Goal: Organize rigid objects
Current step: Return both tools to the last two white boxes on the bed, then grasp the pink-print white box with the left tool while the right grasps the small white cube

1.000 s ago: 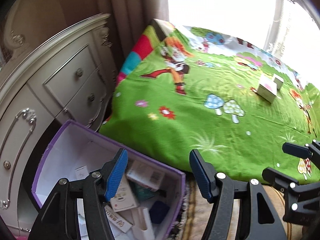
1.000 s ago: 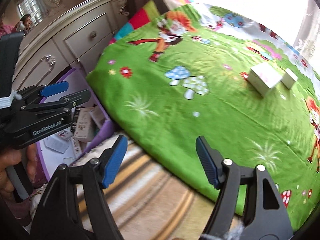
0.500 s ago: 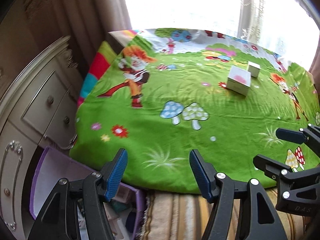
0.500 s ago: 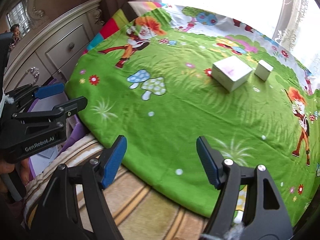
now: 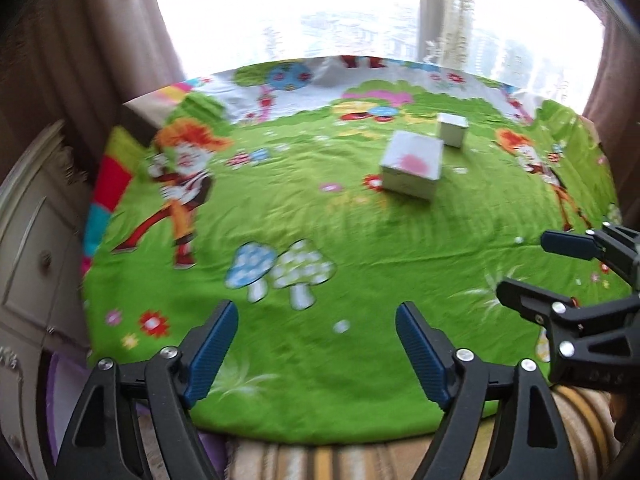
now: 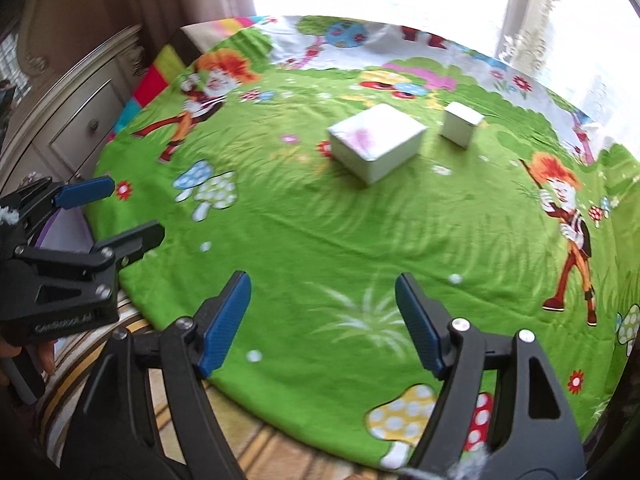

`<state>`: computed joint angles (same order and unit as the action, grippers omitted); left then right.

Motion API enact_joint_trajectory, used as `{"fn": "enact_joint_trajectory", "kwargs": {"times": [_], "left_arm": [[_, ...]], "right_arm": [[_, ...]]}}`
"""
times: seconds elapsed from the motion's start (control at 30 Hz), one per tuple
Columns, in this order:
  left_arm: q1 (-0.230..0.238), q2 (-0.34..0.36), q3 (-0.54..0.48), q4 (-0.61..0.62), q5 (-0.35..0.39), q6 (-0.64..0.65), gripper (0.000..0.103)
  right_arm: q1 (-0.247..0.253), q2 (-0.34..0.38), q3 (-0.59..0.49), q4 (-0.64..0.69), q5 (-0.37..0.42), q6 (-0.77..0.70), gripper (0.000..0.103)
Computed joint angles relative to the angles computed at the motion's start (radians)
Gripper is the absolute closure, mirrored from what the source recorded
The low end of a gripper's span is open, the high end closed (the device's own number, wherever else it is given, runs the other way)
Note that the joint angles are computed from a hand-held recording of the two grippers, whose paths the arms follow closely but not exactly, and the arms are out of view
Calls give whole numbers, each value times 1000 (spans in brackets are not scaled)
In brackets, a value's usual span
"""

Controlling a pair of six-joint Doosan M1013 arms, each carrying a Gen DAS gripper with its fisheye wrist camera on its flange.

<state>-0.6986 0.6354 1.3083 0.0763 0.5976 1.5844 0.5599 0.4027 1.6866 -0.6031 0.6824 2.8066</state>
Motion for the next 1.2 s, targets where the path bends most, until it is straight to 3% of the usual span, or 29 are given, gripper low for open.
{"fn": "enact_joint_trajectory", "kwargs": {"times": [0.3,0.47,0.73,0.97,1.0,1.07,1.13,1.2], "left_arm": [[-9,96,-163,-253,76,250,10],[-15,177,-302,-314,144,294,6],[-32,342,-562,-310,309,299,6],[-35,429,-686,-297,374,272,6],[-34,434,-692,-306,377,276,7],[-30,446,-709,-338,394,293,25],[-35,442,-698,-315,381,291,34],[-31,434,-685,-337,368,291,35]], "right_arm": [[-68,-38,52,-67,23,102,22],[-118,-56,72,-123,34,208,20],[-191,-36,54,-166,55,279,19],[-236,14,10,-134,37,276,19],[-242,22,0,-112,40,261,19],[-250,37,-17,-109,41,263,19],[-256,55,-38,-106,50,262,19],[-263,71,-58,-85,53,244,19]]}}
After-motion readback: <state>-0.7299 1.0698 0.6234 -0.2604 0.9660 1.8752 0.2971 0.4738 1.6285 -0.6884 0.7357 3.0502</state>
